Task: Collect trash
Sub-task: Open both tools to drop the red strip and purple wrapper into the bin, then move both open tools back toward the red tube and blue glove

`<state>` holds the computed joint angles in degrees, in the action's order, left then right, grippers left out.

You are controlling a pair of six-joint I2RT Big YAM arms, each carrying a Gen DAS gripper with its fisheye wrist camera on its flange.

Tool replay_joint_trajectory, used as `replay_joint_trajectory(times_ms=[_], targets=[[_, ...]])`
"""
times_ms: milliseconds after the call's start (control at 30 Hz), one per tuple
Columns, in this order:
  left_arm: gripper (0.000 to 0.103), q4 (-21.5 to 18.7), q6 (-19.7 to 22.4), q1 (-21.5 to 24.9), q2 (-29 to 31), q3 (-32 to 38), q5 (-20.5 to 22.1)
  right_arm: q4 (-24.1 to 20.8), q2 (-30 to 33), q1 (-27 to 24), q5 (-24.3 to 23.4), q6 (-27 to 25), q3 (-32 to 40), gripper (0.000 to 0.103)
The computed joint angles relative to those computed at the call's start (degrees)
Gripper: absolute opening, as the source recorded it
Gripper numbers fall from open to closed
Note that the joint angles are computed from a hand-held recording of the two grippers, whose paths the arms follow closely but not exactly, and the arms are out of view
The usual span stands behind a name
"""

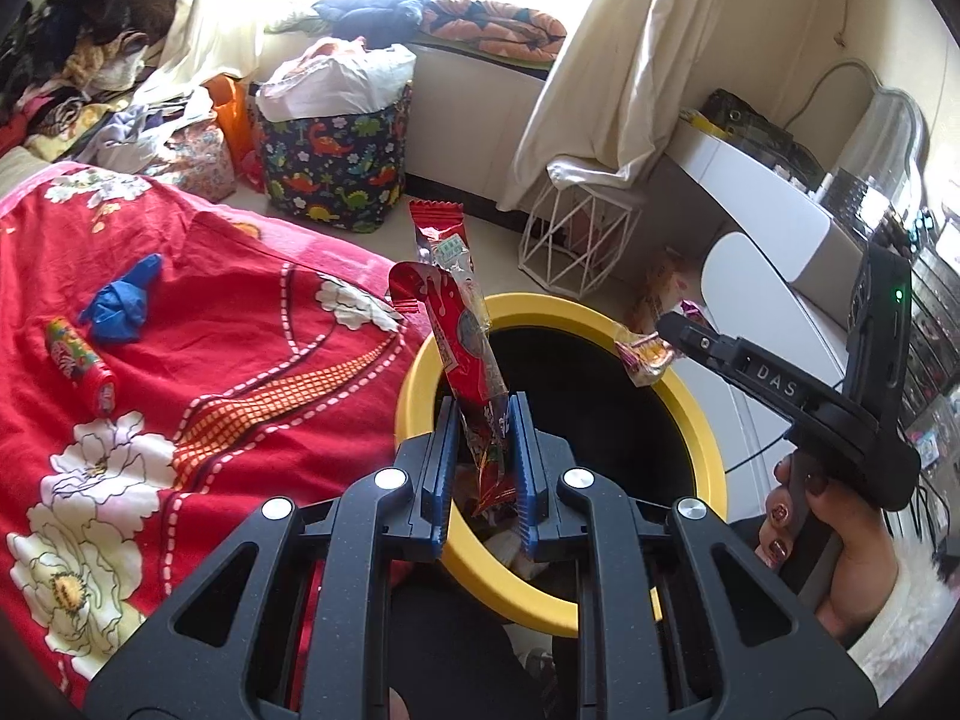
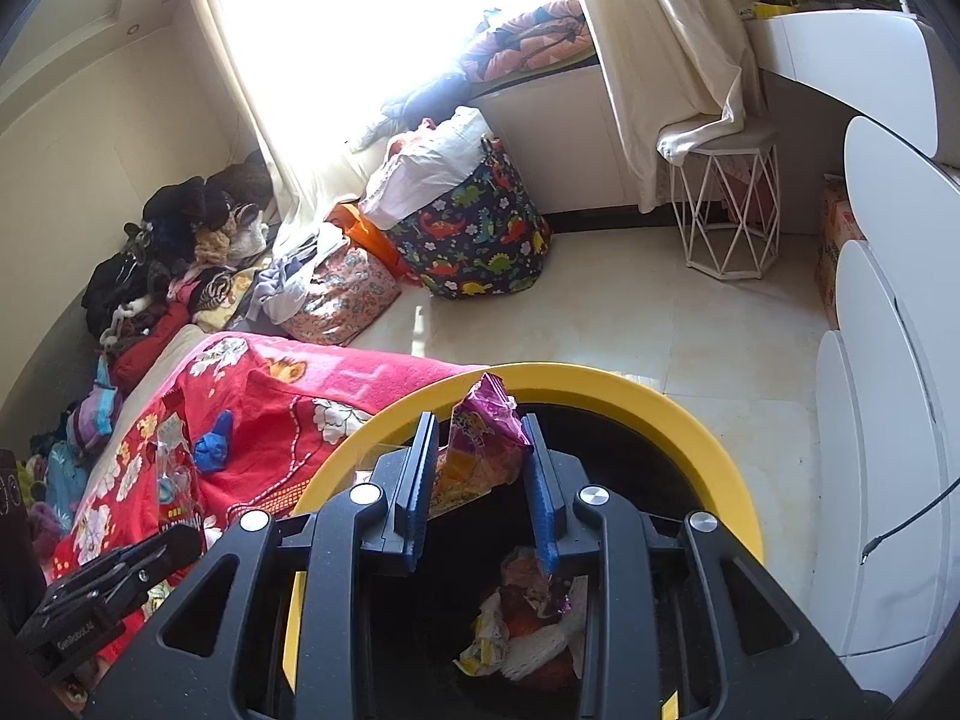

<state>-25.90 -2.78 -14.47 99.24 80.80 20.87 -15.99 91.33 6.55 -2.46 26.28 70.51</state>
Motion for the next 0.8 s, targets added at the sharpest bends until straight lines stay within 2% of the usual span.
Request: replay_joint_trajectory(times_ms=[400, 500, 533, 567, 600, 633, 667, 700, 800], targets=[[0.012, -4.08, 4.29, -3.04, 1.65, 1.4, 0.71, 1.11, -1.14, -1.08, -0.28, 1.28, -1.69, 0.028], [0.013, -5.84, 5.06, -3.61, 2.43, 2.29, 1.31, 1.62, -1.45, -1.24, -0.48, 2.37, -2.1, 0.033], [0.013, -6.15, 5.23, -3.75, 2.55, 2.44, 1.3, 1.96, -1.68, -1.33, -0.56, 2.88, -2.46, 0.04], [0.019, -6.1, 5.24, -3.84, 2.63, 2.42, 1.2, 2.25, -1.84, -1.52, -0.43, 3.28, -2.77, 0.048], [0.032, -6.05, 5.19, -3.87, 2.68, 2.39, 1.31, 2.74, -2.1, -1.62, -0.08, 3.78, -3.18, 0.051], [0.04, -5.78, 5.02, -3.81, 2.63, 2.21, 1.34, 2.99, -2.26, -1.72, 0.16, 4.1, -3.44, 0.051], [0.056, -5.23, 4.59, -3.68, 2.51, 1.91, 1.32, 3.09, -2.31, -1.89, 0.18, 4.26, -3.56, 0.052], [0.067, -4.71, 4.14, -3.58, 2.39, 1.63, 1.17, 3.08, -2.35, -1.98, 0.39, 4.52, -3.64, 0.053], [0.087, -2.23, 1.88, -2.83, 1.83, 0.59, 0.28, 3.01, -2.36, -2.01, 0.77, 4.93, -3.76, 0.056]])
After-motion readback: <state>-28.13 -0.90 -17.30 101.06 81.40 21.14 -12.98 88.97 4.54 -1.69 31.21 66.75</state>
